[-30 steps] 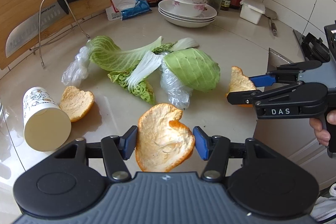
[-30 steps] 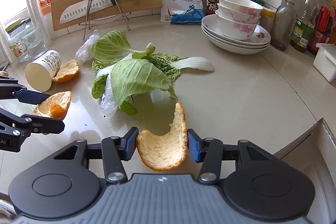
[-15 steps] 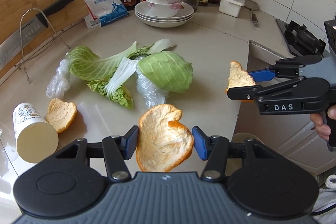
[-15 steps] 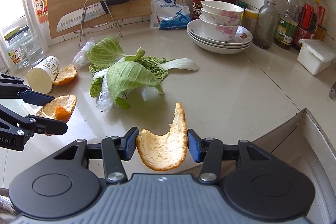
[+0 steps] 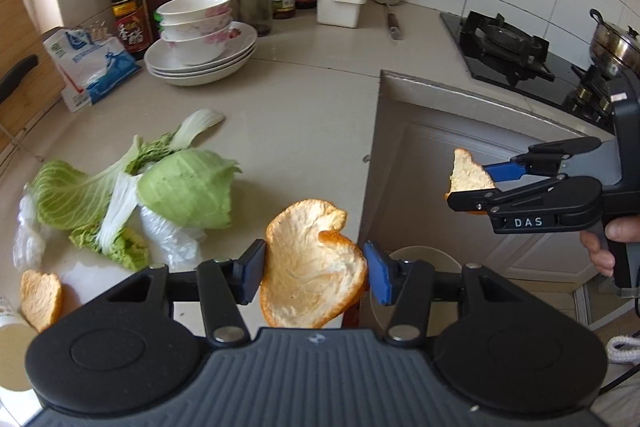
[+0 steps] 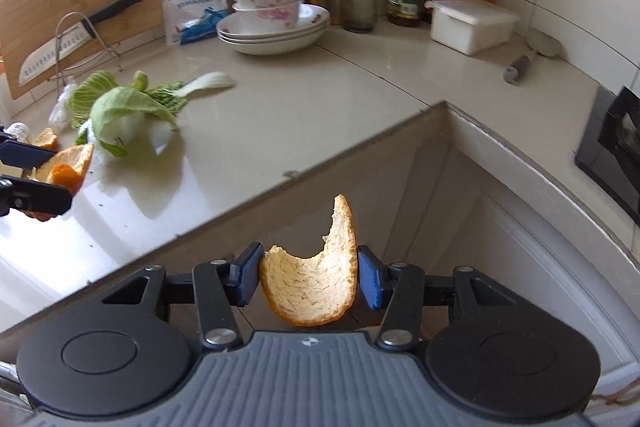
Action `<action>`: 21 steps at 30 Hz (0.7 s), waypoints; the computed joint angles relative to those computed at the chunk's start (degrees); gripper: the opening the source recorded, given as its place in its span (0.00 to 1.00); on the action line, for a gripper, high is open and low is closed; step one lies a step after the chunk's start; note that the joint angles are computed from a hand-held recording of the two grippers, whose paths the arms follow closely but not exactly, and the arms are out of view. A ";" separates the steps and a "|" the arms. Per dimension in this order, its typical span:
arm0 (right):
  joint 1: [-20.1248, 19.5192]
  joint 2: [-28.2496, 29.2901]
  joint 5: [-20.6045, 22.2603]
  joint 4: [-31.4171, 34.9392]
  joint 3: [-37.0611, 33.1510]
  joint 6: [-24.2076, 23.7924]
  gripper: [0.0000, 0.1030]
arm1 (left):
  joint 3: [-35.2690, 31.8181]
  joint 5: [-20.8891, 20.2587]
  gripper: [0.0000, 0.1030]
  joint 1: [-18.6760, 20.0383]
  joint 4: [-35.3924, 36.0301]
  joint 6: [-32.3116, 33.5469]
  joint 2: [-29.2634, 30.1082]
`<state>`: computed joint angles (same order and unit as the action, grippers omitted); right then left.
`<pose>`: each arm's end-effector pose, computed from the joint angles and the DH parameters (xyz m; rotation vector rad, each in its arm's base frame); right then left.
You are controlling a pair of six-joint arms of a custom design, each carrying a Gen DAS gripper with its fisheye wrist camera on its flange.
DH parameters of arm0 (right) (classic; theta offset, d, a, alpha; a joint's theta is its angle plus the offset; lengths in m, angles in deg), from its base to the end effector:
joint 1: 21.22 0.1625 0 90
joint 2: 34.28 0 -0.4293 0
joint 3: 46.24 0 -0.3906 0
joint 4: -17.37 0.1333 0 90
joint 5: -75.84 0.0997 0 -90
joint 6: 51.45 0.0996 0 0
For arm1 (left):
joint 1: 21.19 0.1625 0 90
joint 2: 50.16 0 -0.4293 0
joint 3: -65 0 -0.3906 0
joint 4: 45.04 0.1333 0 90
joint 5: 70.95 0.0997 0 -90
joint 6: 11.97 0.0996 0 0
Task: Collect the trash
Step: 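Carry both peels to the white bucket and open both tools over it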
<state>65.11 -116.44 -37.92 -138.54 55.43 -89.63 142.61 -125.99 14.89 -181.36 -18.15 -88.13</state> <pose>0.0570 -0.5663 0.4667 0.4990 -2.3273 0.7709 -0.4922 -0.5942 0.1080 1.0151 2.4129 -0.5450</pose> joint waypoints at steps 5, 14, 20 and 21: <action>-3.57 -1.35 -2.45 -0.78 2.29 1.72 0.54 | -3.69 -3.52 0.50 -0.36 0.09 3.93 3.24; -10.15 -0.91 -2.79 -1.02 4.95 4.29 0.55 | -9.88 -7.81 0.50 -0.91 2.12 8.56 8.73; -11.86 -1.79 -1.52 -2.85 6.95 4.64 0.80 | -13.78 -9.73 0.50 -1.22 4.16 10.74 12.23; -11.99 -2.25 -1.01 -3.67 7.49 4.52 0.88 | -14.71 -10.07 0.50 -1.19 4.74 11.25 12.95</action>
<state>53.12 -118.69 -38.93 -142.21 62.92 -85.11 127.91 -136.06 13.70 -176.62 -6.90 -75.18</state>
